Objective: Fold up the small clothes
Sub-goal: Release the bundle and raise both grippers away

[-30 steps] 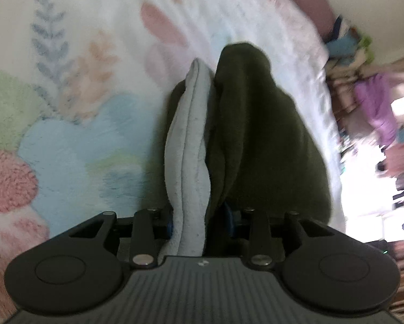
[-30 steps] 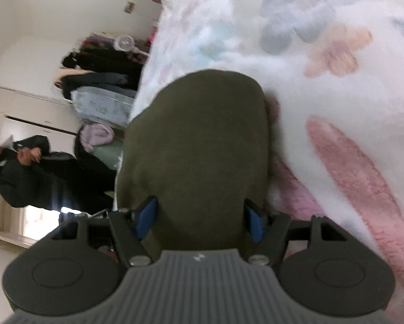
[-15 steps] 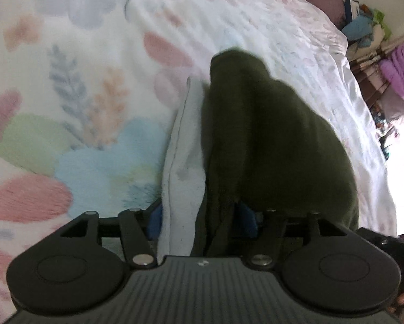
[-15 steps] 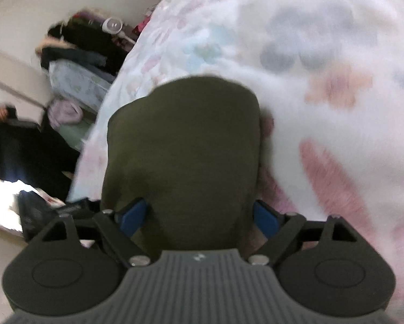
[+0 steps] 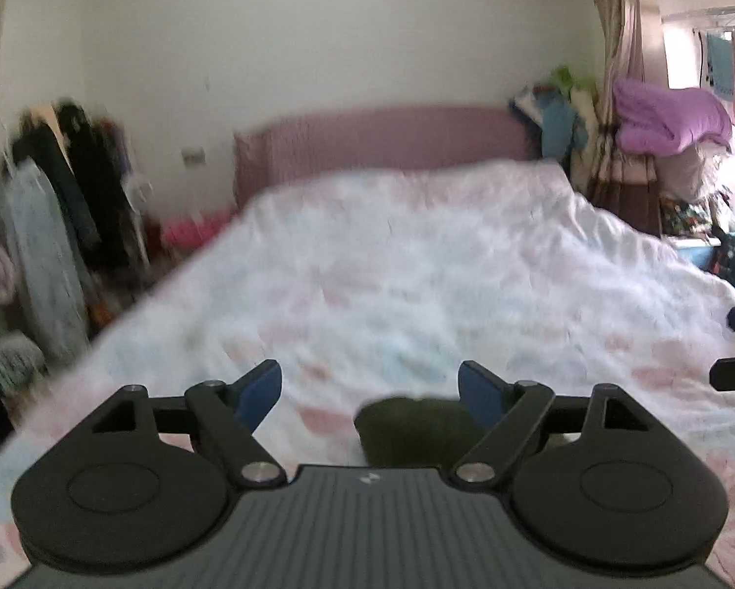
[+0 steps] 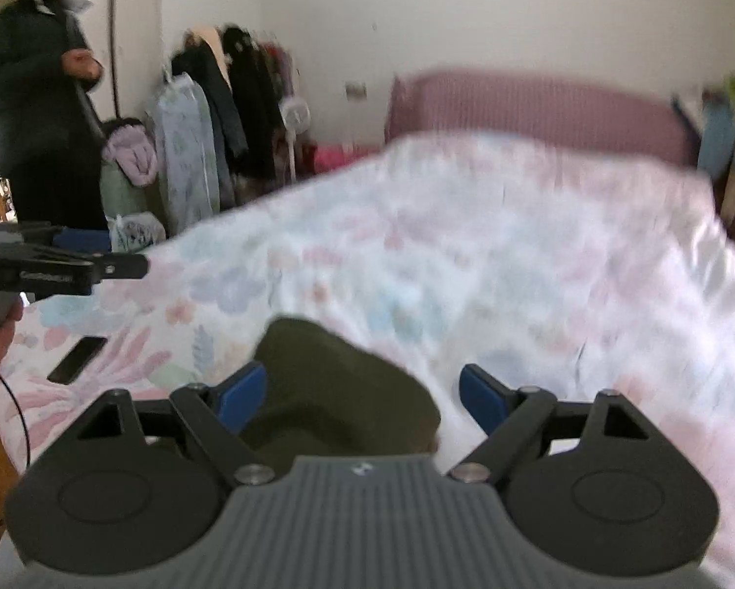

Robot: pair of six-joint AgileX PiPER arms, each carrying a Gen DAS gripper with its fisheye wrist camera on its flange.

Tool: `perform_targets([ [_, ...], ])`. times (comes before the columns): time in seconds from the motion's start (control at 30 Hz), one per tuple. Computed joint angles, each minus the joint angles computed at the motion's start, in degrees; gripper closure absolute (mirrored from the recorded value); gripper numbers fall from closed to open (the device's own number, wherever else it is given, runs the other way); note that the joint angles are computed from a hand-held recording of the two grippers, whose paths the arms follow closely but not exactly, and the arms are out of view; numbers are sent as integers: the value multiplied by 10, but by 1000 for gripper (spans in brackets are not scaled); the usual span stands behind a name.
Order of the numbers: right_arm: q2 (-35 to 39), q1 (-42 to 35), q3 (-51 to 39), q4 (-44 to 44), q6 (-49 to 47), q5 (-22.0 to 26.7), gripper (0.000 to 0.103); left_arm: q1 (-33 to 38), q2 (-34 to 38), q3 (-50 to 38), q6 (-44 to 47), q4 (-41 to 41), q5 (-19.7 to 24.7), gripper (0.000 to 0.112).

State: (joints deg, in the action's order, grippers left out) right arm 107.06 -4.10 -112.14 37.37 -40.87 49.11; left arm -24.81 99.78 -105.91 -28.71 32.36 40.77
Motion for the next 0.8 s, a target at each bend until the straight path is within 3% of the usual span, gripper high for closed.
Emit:
perform_targets([
  [0.07, -74, 4, 97, 15, -26, -66, 21, -45, -27, 30, -95, 94, 12, 15],
  [0.13, -141, 13, 179, 17, -42, -121, 21, -79, -46, 43, -135, 132, 32, 14],
  [0.23, -213, 7, 255, 53, -65, -126, 21, -129, -72, 72, -176, 180, 73, 12],
  [0.3, -254, 1, 297, 53, -33, -119, 21, -169, -92, 115, -233, 252, 93, 12],
  [0.37, -295, 10, 344, 20, 16, -142, 21, -210, -105, 150, -279, 307, 128, 12],
  [0.47, -336, 30, 390, -73, 104, -151, 21, -250, -107, 160, -316, 297, 181, 12],
  [0.6, -372, 26, 446, -101, 149, -128, 21, -265, -97, 159, -324, 217, 234, 12],
  [0.7, -382, 36, 472, -137, 201, -106, 21, -260, -100, 176, -316, 141, 232, 12],
  [0.8, -394, 64, 507, -167, 235, -114, 21, -276, -106, 199, -320, 132, 240, 12],
])
